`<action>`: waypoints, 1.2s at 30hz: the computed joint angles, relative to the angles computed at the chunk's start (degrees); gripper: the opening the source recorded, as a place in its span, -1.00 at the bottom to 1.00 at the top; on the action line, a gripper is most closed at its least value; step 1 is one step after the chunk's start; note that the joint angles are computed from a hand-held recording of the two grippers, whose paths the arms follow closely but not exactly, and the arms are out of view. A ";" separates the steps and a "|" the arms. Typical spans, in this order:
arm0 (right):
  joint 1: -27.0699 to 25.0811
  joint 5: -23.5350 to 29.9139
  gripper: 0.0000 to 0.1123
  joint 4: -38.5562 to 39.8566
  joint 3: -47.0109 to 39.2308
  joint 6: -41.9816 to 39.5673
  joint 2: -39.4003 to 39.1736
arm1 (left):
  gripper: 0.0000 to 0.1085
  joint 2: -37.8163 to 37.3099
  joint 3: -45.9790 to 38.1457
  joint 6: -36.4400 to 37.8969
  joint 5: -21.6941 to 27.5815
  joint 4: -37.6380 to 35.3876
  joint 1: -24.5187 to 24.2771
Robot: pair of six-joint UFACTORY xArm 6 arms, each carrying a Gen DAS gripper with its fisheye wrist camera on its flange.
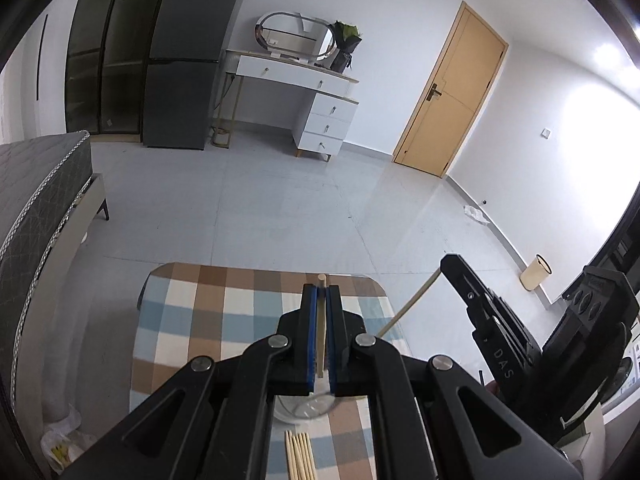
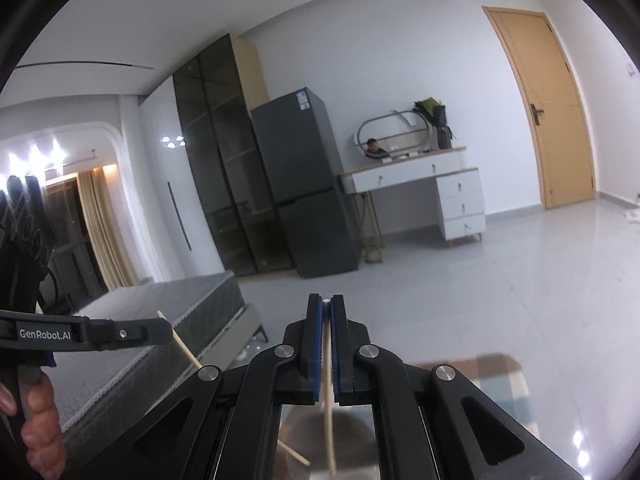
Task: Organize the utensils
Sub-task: 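Carry the chopstick with the right tool over the caddy opening, then open the right tool to drop the chopstick into the caddy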
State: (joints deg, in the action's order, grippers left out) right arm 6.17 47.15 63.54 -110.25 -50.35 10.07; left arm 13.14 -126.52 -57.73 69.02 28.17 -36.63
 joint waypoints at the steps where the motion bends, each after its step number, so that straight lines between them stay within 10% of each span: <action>1: 0.59 -0.37 -0.94 0.07 -1.10 -0.41 1.04 | -1.00 0.33 -0.39 0.30 0.08 -0.21 0.41; 15: 3.10 1.69 -0.94 1.70 1.24 -13.94 4.67 | -1.00 -1.00 9.94 4.05 -7.10 -7.98 5.27; 20: 2.32 7.16 -0.80 -1.59 2.96 -15.36 3.50 | -0.97 2.61 3.85 4.37 2.48 -9.59 4.83; 22: 1.34 8.39 -0.52 -0.72 4.94 -15.62 1.84 | -0.87 1.68 4.58 2.86 3.07 -9.44 4.83; 27: -2.62 10.33 -0.09 2.35 10.61 -14.47 -3.17 | 0.10 -3.40 8.66 -4.62 2.24 -1.18 1.94; 36: -7.95 11.45 0.29 4.10 19.70 -11.65 -12.63 | 0.44 -5.30 5.74 -10.17 11.71 8.54 -5.96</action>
State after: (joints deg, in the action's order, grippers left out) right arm -1.77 58.60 67.65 -90.55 -62.00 -2.56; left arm 7.83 -120.78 -67.89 80.73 36.71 -42.59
